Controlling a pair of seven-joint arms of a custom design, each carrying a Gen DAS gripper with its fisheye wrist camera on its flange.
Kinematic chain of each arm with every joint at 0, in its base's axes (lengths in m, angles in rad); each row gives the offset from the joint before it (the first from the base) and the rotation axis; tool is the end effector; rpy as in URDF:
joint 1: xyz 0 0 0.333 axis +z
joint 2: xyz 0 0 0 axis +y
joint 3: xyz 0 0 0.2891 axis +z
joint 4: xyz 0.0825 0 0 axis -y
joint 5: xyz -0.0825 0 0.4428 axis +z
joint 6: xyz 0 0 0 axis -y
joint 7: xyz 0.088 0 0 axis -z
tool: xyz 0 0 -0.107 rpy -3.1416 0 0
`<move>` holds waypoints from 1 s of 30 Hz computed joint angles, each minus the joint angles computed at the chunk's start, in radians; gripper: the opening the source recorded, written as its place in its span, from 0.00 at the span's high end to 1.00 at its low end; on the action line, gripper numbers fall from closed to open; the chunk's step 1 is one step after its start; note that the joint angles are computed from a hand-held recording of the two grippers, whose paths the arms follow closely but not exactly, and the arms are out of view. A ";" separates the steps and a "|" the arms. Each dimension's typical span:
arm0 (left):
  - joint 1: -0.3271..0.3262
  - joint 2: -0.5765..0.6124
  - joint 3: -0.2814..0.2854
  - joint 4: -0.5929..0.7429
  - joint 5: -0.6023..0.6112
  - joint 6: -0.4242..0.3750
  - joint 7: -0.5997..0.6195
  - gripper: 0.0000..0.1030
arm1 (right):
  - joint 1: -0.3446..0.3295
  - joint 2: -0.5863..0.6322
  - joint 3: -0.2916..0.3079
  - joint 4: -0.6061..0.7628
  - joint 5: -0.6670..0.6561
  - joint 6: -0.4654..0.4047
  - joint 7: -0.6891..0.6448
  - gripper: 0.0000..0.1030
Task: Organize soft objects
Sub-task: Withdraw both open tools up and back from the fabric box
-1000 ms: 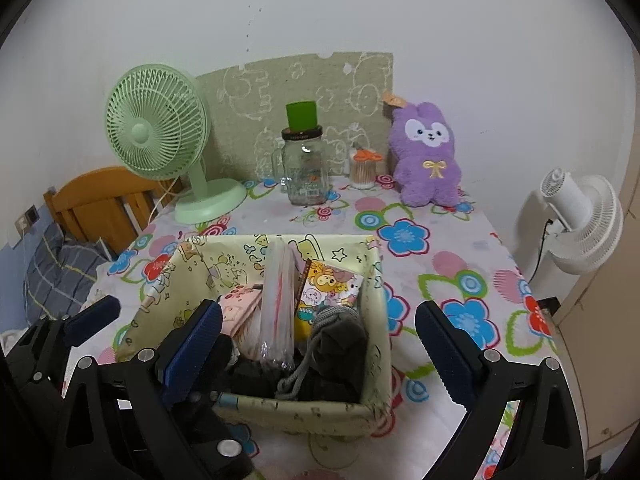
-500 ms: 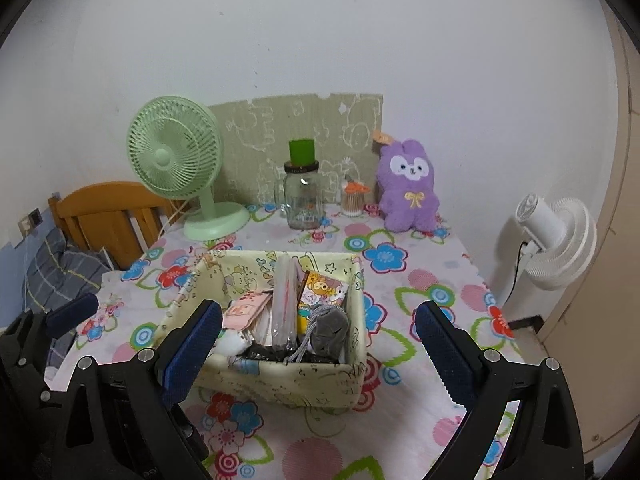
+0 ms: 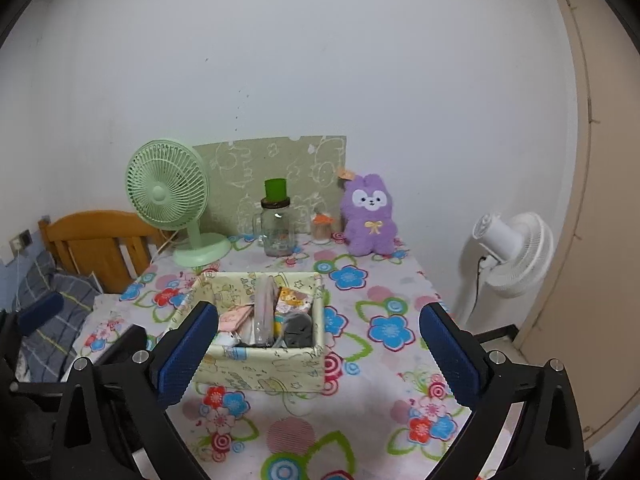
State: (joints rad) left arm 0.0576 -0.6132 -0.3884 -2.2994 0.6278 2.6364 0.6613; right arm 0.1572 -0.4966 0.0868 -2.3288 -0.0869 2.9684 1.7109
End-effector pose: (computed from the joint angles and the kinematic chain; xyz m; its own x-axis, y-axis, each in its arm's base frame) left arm 0.4608 -0.2083 0.6242 0.1543 -0.9861 -0.0617 -0.4487 -0.0143 -0.8935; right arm 0.5001 0.1375 0.6250 0.1958 -0.9807 -0.0018 -0.4131 -0.0808 -0.9071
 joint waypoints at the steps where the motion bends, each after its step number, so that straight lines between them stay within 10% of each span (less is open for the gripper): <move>1: -0.005 -0.010 0.003 -0.007 -0.004 -0.003 0.001 0.00 | -0.001 -0.007 0.002 -0.006 0.000 0.001 0.003 0.01; 12: -0.011 -0.111 -0.004 -0.082 -0.035 -0.016 -0.004 0.00 | -0.080 -0.144 0.064 -0.125 -0.044 0.022 0.082 0.01; 30: -0.002 -0.162 -0.006 -0.131 -0.105 0.024 -0.001 0.00 | -0.026 -0.176 0.014 -0.156 -0.009 0.003 0.070 0.01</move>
State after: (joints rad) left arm 0.0560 -0.7749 -0.3940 -2.4304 0.5226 2.6605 0.6606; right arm 0.1316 -0.6727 0.1009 -2.4852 -0.0963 2.9712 1.7806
